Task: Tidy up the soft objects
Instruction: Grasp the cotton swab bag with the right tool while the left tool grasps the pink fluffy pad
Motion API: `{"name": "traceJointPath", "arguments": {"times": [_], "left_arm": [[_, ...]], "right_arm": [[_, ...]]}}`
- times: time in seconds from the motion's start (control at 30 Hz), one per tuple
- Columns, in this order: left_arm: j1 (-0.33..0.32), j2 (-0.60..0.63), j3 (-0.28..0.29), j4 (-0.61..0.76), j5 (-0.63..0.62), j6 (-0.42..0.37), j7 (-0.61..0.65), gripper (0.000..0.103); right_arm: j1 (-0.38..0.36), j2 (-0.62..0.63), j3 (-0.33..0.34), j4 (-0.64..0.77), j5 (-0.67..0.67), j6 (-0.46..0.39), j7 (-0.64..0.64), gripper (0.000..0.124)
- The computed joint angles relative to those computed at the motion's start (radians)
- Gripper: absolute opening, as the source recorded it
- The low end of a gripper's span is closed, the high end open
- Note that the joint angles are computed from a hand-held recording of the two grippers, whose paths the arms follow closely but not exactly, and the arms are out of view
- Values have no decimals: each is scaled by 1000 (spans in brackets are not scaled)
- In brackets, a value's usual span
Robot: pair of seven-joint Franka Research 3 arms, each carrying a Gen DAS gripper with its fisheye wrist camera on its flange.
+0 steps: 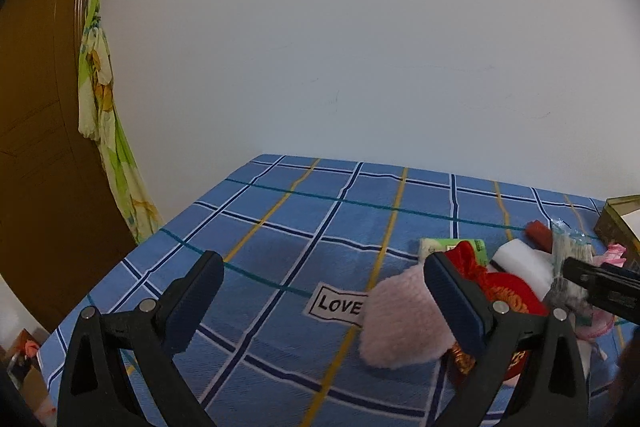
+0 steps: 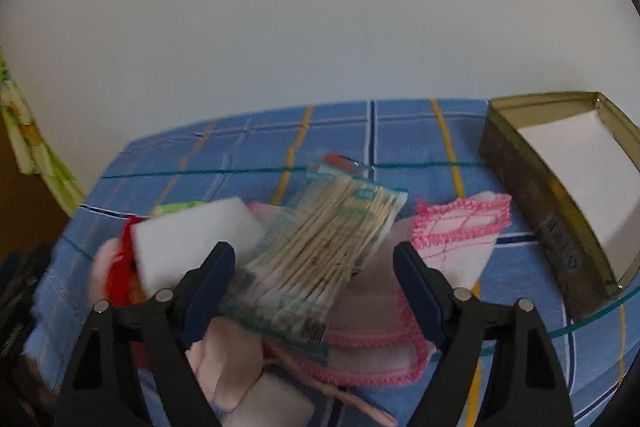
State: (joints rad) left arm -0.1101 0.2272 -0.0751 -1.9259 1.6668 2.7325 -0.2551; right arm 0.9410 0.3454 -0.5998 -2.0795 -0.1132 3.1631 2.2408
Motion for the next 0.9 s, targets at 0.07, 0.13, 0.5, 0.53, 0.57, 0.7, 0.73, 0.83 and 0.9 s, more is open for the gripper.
{"name": "traceJointPath", "arguments": {"times": [0.07, 0.13, 0.5, 0.53, 0.57, 0.7, 0.73, 0.83, 0.9], "left_arm": [[8, 0, 5, -3, 0, 12, 3, 102], [10, 6, 5, -1, -23, 9, 31, 102], [16, 80, 17, 53, -145, 178, 207, 102], [11, 91, 18, 63, -182, 178, 240, 102], [6, 103, 21, 74, -218, 180, 270, 102], [-8, 166, 22, 122, -405, 163, 436, 102], [-11, 181, 21, 134, -452, 142, 475, 102], [-17, 188, 38, 130, -534, 167, 508, 102], [-45, 181, 74, 121, -529, 181, 478, 101]], "right_arm": [[-88, 17, 97, 46, 21, -66, -29, 82], [-182, 32, 196, 70, 47, -71, -44, 80], [-399, -70, 404, -85, 83, 199, -184, 37], [-379, -92, 393, -120, 124, 250, -238, 37], [-328, -99, 347, -138, 150, 282, -265, 36], [-103, -121, 196, -205, 436, 427, -544, 36], [-87, -123, 194, -217, 471, 457, -586, 36], [-164, -135, 263, -246, 364, 500, -556, 36], [-199, -141, 294, -250, 331, 487, -562, 36]]}}
